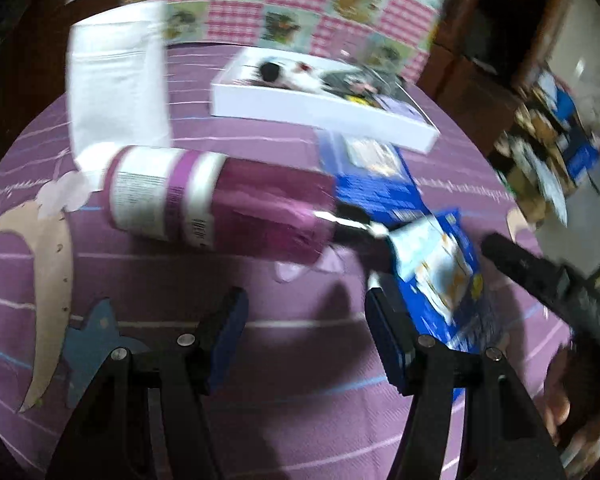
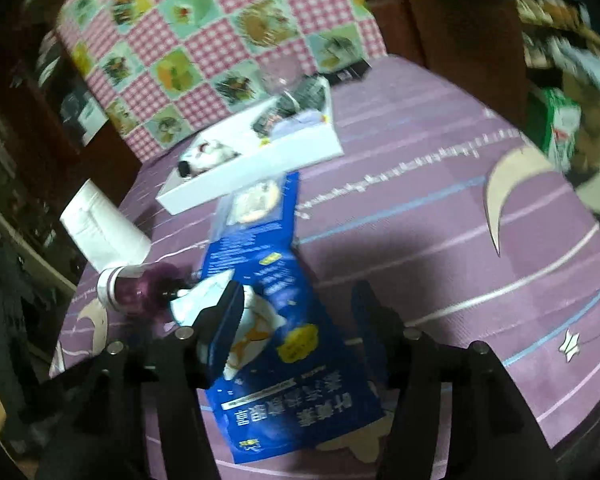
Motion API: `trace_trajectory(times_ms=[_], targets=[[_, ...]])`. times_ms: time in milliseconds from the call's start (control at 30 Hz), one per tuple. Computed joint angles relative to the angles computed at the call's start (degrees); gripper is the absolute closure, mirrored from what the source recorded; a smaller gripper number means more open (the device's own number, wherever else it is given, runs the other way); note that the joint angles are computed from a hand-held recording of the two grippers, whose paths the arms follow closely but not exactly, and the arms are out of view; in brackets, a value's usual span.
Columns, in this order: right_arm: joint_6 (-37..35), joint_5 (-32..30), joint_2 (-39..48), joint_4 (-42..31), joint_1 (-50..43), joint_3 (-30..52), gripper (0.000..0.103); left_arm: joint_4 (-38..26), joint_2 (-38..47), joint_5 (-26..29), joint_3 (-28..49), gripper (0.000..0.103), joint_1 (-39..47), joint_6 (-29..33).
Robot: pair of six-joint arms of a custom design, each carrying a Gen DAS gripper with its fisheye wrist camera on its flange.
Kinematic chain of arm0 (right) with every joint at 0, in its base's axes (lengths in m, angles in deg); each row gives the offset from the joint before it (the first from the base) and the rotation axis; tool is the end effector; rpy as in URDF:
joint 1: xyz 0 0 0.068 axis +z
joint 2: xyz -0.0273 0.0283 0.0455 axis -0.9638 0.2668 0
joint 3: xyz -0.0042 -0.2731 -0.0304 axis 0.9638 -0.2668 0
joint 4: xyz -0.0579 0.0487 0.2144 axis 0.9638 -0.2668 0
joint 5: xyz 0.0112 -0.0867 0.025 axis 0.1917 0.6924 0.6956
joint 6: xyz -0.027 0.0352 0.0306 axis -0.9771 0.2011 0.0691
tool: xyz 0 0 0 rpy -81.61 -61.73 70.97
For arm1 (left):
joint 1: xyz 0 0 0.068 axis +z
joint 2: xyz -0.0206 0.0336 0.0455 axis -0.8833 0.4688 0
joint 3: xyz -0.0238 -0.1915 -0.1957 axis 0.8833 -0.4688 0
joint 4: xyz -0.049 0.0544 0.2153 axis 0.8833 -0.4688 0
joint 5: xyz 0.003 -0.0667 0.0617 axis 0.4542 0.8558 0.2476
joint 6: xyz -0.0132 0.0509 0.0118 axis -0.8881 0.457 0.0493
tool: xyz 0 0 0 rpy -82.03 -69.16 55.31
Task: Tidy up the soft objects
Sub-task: 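Lift and hold the blue cartoon eye-mask packet with the right tool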
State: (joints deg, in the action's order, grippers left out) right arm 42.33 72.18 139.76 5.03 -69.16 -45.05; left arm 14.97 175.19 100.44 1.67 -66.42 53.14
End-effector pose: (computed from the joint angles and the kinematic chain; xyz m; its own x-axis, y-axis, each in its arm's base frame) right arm 0.2270 0.0289 0.0186 -0.7477 0.3375 -0.5719 0.0782 0.9000 0.4289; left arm 0.2448 -0.0269 0.0187 -0.8152 0.0309 -0.5784 0.1827 0.9613 -0.2061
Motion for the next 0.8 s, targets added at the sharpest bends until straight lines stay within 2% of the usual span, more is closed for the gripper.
trace_trajectory(times_ms=[100,167,267,533,800], targets=[[1.1,-6.4,1.1,-6.3,-3.4,3.6,0.044,1.0,0.8,-1.8,-0.5,0.042,-3.1,2.1],[1.9,-8.9,2.2,-4.0,-4.3,3.2,0.042,0.9,1.1,-2.3,-0.6,0.042,-4.2,2.9],[2.1,-12.5,2.7,-4.5,-4.4,3.5,0.04,1.8,1.3,-4.0,-1.0,0.042,-5.5,3.6],[-0.4,-8.0,0.7,-7.2,0.9,3.5,0.031,3.0,2.0,-5.4,-1.0,0.041,-6.4,3.7],[-2.4,-7.2,0.7,-7.0,5.1,3.5,0.017,2.8,1.8,-2.5,-1.1,0.041,-4.7,3.1]])
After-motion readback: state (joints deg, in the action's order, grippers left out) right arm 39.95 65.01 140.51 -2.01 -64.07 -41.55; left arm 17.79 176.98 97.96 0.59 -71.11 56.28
